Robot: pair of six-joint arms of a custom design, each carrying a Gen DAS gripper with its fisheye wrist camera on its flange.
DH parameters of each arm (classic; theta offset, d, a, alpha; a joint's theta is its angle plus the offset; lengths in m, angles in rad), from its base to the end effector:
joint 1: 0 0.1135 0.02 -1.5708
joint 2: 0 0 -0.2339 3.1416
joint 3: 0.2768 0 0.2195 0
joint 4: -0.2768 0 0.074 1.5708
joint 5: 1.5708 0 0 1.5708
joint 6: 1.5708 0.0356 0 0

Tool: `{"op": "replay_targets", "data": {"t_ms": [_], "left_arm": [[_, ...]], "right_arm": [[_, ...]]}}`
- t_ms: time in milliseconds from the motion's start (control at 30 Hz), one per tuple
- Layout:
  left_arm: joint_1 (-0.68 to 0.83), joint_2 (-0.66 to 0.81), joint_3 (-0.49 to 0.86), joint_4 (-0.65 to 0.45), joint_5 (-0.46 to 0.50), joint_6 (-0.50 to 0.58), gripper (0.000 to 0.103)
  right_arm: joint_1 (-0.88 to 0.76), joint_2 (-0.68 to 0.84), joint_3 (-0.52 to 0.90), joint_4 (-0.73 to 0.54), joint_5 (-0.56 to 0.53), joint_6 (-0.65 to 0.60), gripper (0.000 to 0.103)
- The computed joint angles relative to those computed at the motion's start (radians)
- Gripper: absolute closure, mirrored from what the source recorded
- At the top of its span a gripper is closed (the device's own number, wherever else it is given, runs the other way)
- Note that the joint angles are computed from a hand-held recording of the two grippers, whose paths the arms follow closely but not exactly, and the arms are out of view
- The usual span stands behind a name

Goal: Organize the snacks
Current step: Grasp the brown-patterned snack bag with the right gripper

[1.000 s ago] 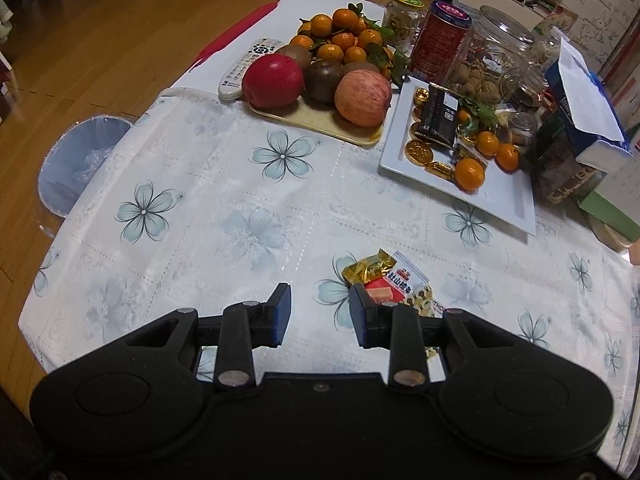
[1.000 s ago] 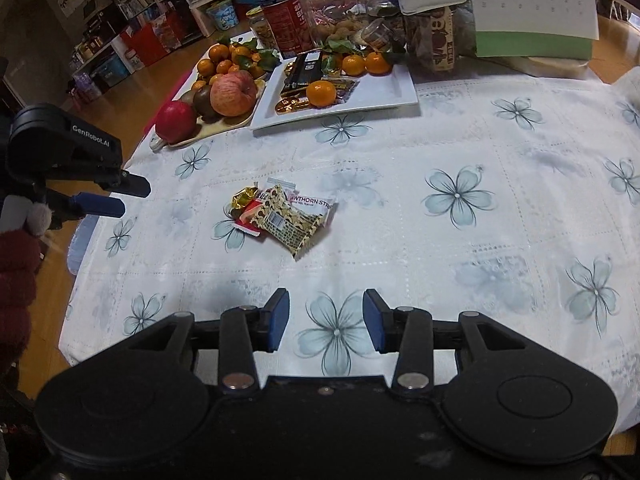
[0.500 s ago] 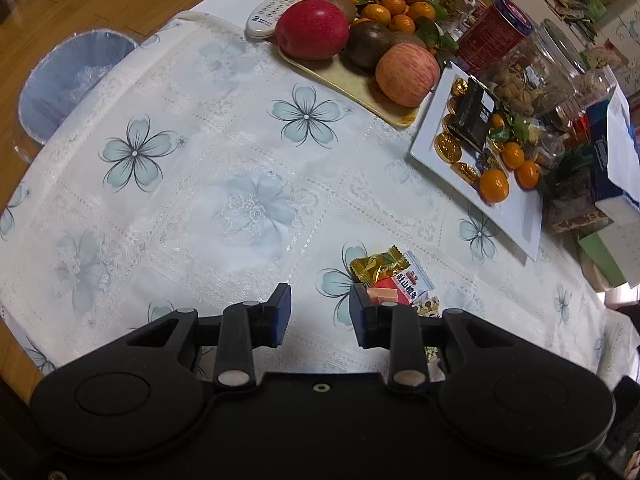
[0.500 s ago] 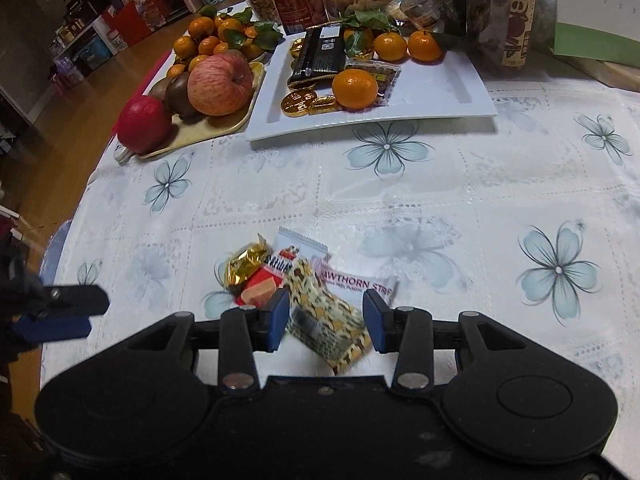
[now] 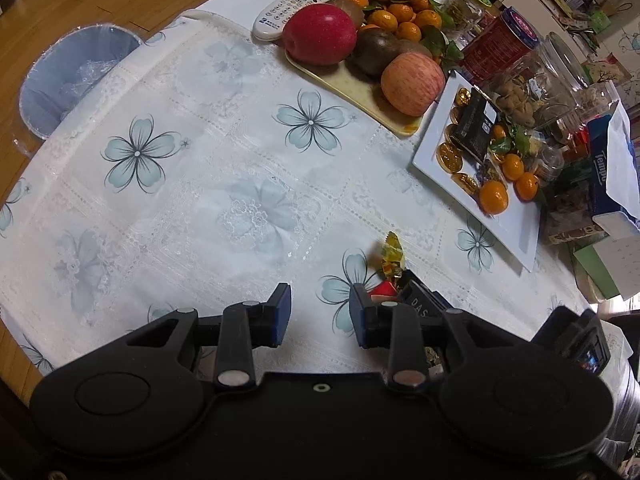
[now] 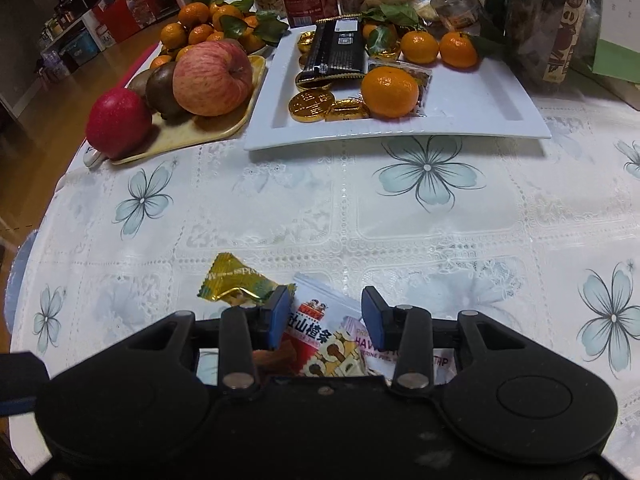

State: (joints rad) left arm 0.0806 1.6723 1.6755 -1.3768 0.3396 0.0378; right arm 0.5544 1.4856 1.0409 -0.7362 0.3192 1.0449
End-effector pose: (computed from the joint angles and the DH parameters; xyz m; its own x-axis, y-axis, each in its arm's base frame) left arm 0.2758 0.0104 0.3014 -0.9771 -0.0432 -0.2081 0.0261 0.9474 -0.3190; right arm 0.2248 0.1260 0.2102 -0.7393 0.5081 -0.4418 0.4801 0.8579 0.1830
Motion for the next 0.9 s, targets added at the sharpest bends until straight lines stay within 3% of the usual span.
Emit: {"op": "replay_targets", "data": {"t_ms": [167, 433, 667, 800, 900], "left_arm": [[-0.007, -0.011, -0.024, 0.015, -0.018, -0.007, 0.063], [-0.042, -0.047, -0.084, 0.032, -0.045, 0.001, 0.063], [-0.071, -0.069, -0.112, 0.035, -0.053, 0.013, 0.063], [-0.073, -0.064, -0.108, 0.030, -0.051, 0.013, 0.063], [-0.068, -0.056, -0.104, 0.023, -0.047, 0.017, 0.063]], "right_arm": [[0.052, -0.123, -0.086, -0.032, -0.025, 0.037, 0.063], [0.160, -0.298, -0.180, -0.186, -0.001, 0.148, 0.066], [0.172, -0.416, -0.168, -0.298, 0.045, 0.193, 0.064], [0.222, -0.428, -0.154, -0.299, 0.023, 0.212, 0.051], [0.290, -0.361, -0.137, -0.281, 0.000, 0.239, 0.050]]}}
